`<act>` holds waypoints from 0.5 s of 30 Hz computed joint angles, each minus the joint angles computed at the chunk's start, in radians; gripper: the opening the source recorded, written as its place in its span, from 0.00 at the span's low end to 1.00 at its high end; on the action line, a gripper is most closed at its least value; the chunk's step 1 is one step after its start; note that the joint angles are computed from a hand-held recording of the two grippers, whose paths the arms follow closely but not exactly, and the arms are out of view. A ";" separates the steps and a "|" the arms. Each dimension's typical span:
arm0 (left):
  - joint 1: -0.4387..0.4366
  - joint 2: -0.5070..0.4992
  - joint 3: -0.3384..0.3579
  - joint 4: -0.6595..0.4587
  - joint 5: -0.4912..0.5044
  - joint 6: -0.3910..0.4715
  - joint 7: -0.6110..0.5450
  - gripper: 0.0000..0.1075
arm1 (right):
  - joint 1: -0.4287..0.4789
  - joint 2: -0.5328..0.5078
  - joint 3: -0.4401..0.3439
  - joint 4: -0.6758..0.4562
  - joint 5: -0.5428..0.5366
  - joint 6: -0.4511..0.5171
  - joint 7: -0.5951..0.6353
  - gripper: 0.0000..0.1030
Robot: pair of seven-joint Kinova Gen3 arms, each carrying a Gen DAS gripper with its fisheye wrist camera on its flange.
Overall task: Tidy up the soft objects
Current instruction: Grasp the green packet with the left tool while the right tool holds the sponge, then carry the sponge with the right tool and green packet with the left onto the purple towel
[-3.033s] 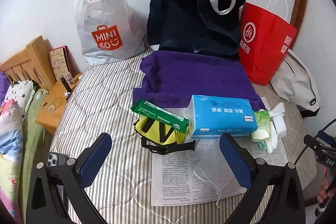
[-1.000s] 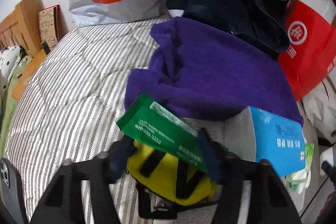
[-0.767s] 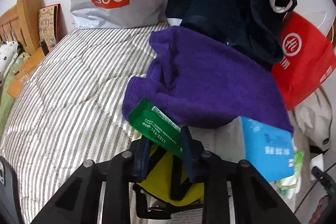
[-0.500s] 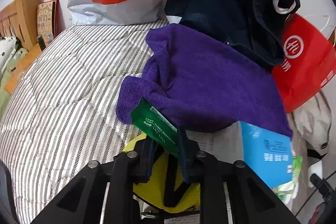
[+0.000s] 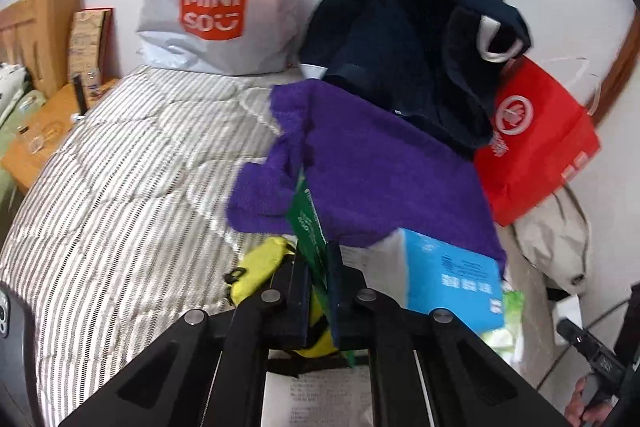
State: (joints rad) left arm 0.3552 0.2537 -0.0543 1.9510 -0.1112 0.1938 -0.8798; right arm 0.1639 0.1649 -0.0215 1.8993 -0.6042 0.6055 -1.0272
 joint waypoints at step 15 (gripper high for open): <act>0.054 -0.063 -0.025 -0.010 -0.104 0.009 0.049 0.06 | -0.038 -0.038 -0.004 -0.022 -0.041 -0.014 0.036 0.80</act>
State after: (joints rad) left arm 0.4096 0.1907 -0.0795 1.9406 -0.2151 0.2024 -0.8308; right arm 0.1255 0.1268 -0.0253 1.8768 -0.6450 0.5913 -0.9912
